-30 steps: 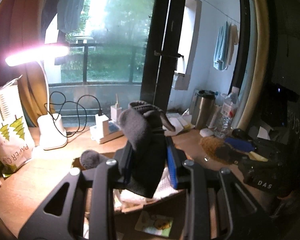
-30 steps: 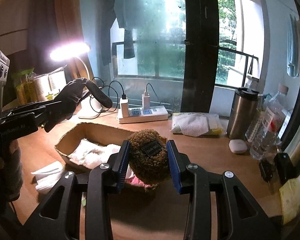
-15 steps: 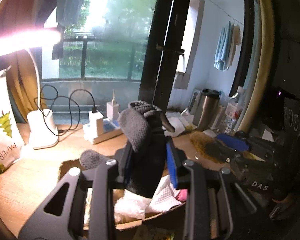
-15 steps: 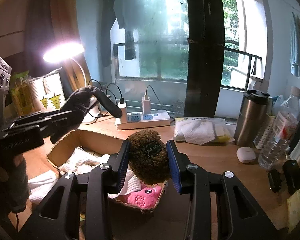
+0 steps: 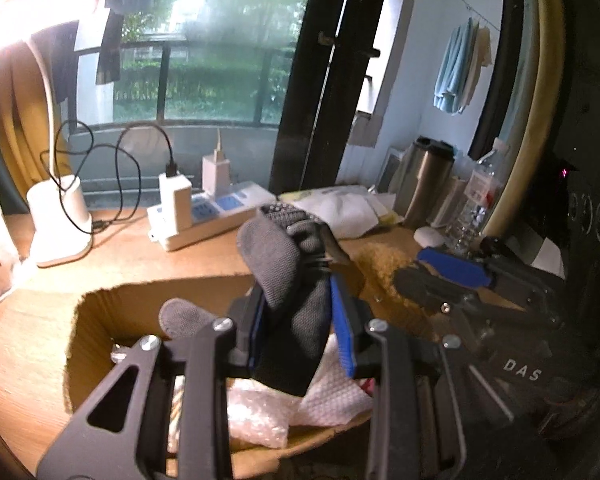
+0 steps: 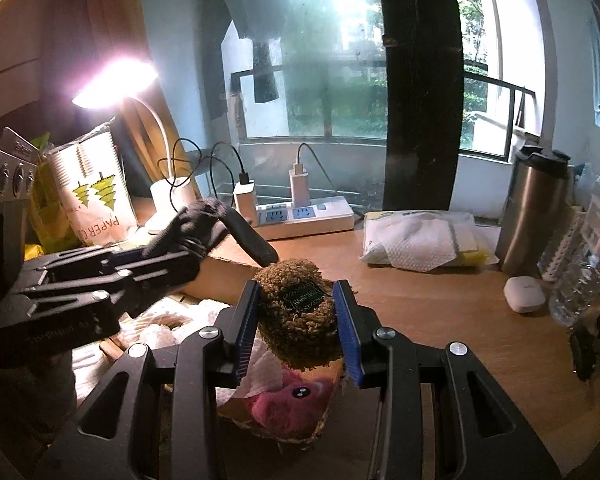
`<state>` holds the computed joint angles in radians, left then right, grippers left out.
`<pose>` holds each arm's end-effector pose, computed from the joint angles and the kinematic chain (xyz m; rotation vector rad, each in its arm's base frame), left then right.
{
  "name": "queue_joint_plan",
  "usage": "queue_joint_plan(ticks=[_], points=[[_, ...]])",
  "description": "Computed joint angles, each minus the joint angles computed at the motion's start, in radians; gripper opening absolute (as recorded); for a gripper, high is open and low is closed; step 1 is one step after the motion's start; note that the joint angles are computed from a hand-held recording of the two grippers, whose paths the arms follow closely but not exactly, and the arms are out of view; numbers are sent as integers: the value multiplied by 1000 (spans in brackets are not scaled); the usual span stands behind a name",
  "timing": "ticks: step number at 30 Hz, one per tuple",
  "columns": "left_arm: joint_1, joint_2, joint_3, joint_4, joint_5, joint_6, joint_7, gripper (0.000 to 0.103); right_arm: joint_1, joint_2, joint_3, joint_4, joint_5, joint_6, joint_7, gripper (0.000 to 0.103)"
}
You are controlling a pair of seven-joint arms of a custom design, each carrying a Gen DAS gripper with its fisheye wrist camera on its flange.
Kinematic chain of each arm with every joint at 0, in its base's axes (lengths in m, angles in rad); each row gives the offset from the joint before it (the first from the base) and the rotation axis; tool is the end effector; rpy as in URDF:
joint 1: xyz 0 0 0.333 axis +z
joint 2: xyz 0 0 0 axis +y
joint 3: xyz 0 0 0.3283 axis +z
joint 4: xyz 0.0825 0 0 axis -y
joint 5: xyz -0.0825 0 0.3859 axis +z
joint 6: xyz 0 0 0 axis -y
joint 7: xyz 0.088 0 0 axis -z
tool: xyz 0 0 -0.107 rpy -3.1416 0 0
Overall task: Organize soft objects
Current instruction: 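Carry the grey gloves and brown plush over the box with both grippers, then open both grippers to drop gloves and plush into the box, withdraw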
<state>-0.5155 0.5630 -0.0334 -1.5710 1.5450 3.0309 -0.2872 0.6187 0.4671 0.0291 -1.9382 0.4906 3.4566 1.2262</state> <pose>0.5727 -0.4338 0.3715 -1.5825 1.8583 -1.2151 0.5674 0.3571 0.3719 -1.8377 1.1784 -0.6072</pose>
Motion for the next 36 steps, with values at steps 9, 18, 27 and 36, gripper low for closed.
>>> queue_joint_plan(ticks=[9, 18, 27, 36], points=[[53, 55, -90, -13, -392, -34, 410, 30, -74, 47, 66, 38, -67, -29, 51, 40], [57, 76, -123, -15, -635, -76, 650, 32, -173, 73, 154, 57, -148, -58, 110, 44], [14, 43, -81, -63, -772, -58, 774, 51, -168, 51, 143, 31, -172, -33, 155, 51], [-103, -16, 72, -129, -762, 8, 693, 58, -99, 4, 75, -19, -125, -9, 152, 51]])
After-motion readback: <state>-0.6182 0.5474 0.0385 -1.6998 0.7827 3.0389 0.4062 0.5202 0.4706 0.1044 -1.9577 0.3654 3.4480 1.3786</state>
